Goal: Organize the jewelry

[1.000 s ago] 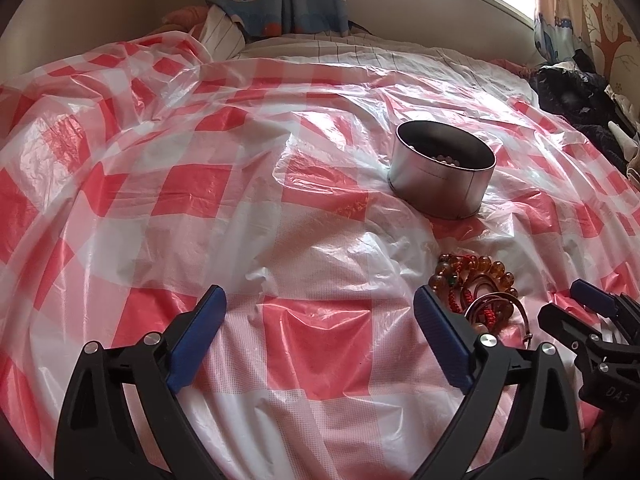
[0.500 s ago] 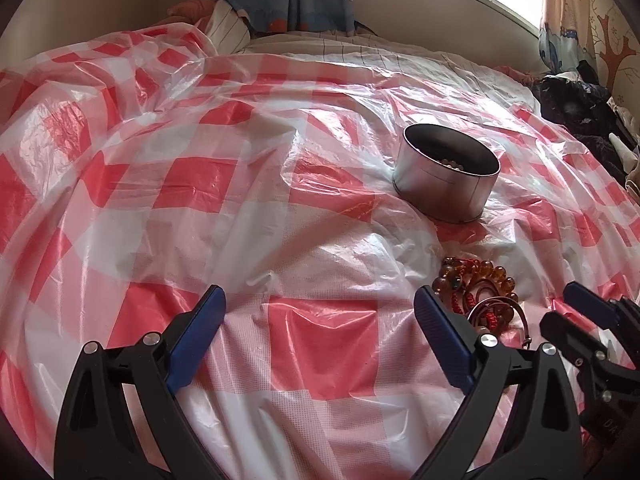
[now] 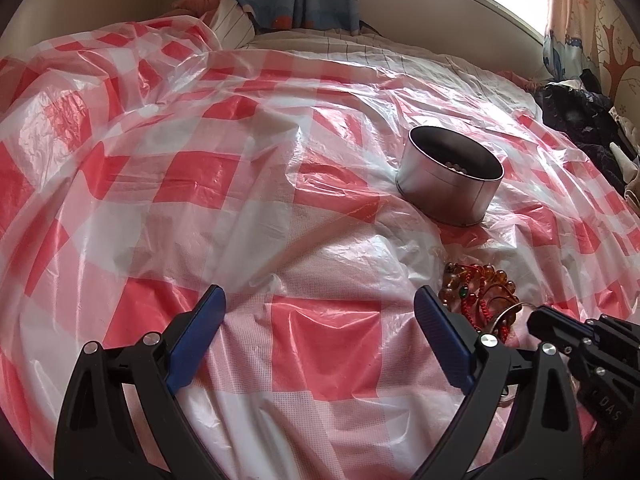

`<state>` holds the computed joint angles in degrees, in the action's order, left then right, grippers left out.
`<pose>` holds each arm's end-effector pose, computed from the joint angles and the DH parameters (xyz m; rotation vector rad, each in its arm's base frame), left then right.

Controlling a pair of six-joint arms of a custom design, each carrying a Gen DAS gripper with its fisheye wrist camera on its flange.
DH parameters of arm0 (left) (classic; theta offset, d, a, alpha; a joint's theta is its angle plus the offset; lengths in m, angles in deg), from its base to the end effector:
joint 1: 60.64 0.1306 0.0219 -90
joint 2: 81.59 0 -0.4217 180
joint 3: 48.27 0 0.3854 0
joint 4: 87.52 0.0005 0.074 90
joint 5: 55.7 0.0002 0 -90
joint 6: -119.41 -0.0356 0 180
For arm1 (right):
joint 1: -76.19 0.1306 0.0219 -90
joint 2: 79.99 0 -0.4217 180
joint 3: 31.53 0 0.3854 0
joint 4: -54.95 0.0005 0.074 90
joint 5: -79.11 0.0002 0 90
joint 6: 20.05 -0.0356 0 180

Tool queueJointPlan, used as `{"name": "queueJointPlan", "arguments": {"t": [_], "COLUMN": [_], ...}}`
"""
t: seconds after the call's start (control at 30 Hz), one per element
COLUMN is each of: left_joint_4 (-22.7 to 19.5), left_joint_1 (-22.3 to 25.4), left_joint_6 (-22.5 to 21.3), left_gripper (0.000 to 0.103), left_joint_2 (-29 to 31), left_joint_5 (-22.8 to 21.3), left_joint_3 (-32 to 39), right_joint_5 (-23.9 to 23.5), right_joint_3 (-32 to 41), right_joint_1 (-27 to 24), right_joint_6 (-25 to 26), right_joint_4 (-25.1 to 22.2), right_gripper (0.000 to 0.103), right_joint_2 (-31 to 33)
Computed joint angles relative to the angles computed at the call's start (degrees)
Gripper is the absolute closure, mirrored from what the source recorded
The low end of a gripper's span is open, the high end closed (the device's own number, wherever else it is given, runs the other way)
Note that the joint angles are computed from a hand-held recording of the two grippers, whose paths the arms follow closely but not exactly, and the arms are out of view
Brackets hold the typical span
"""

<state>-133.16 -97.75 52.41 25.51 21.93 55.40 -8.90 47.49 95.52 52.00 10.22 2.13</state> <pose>0.4842 -0.3574 0.4283 0.1994 2.4048 -0.2245 0.3991 0.1382 0.4461 -0.0129 2.4212 0.2585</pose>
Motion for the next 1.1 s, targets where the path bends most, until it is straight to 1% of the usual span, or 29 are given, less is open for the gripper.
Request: {"name": "queueJointPlan", "arguments": {"t": [0.1,0.2,0.23,0.27,0.37,0.4,0.43,0.5,0.6,0.67,0.73,0.8,0.83,0.9,0.93,1.03,1.07,1.1], "left_joint_4": [-0.1,0.0,0.0,-0.1,-0.4,-0.4,-0.4,-0.2,1.4,4.4,7.8,9.9,9.9,8.5,7.5,5.1,4.5,3.8], "left_joint_1": [0.0,0.0,0.0,0.0,-0.1,-0.1,-0.1,-0.1,-0.3,-0.8,-1.7,-3.2,-3.9,-5.1,-5.6,-5.6,-5.3,-5.0], "left_joint_6": [-0.1,0.0,0.0,0.0,-0.1,0.0,0.0,0.0,0.2,-0.7,-3.7,-8.7,-11.2,-15.3,-16.5,-17.3,-17.1,-16.9], "left_gripper": [0.012,0.012,0.012,0.012,0.012,0.012,0.012,0.012,0.012,0.012,0.012,0.012,0.012,0.012,0.012,0.012,0.014,0.02], "left_joint_2": [0.0,0.0,0.0,0.0,0.1,0.1,0.1,0.0,-0.6,-2.1,-3.4,-3.7,-3.4,-2.1,-1.4,0.4,0.9,1.5], "left_joint_5": [-0.1,0.0,0.0,0.1,0.0,0.0,0.0,0.1,0.0,-0.3,0.3,0.5,0.2,0.2,0.1,1.3,2.2,3.2], "left_joint_3": [0.1,0.0,0.0,0.0,0.1,0.2,0.2,0.0,-0.8,-2.5,-3.8,-4.0,-3.4,-1.8,-0.8,1.9,2.7,3.6], "right_joint_5": [-1.4,-3.1,-3.0,-3.9,-9.0,-11.1,-10.1,-5.8,-4.7,-3.8,-3.0,-2.3,-2.4,-2.7,-2.5,-1.7,-1.1,-0.6], "right_joint_3": [-1.9,-2.7,-2.5,-2.5,-3.4,-3.6,-2.9,-1.7,-2.7,-2.9,-2.6,-2.5,-2.8,-3.2,-3.4,-3.6,-3.5,-3.4], "right_joint_1": [-0.9,-1.3,-1.1,-1.3,-3.0,-3.9,-4.2,-4.7,-7.3,-8.1,-8.0,-7.9,-8.0,-8.2,-8.2,-7.7,-7.4,-7.2], "right_joint_6": [-2.7,-2.9,-2.9,-3.3,-5.4,-5.9,-6.1,-6.1,-10.2,-11.6,-11.6,-11.7,-12.1,-13.1,-13.5,-13.1,-12.9,-12.9], "right_joint_4": [2.6,4.4,4.7,5.5,9.0,9.5,7.6,3.4,2.1,1.6,0.4,-0.5,-0.5,-0.4,-0.3,-0.2,-0.4,-0.4], "right_gripper": [0.099,0.098,0.098,0.098,0.098,0.098,0.099,0.098,0.098,0.098,0.097,0.097,0.097,0.084,0.074,0.071,0.071,0.071], "right_joint_2": [-2.7,-4.2,-4.5,-4.8,-6.4,-6.6,-6.3,-5.4,-5.7,-5.6,-5.0,-4.3,-4.1,-3.8,-3.7,-3.6,-3.4,-3.4]}}
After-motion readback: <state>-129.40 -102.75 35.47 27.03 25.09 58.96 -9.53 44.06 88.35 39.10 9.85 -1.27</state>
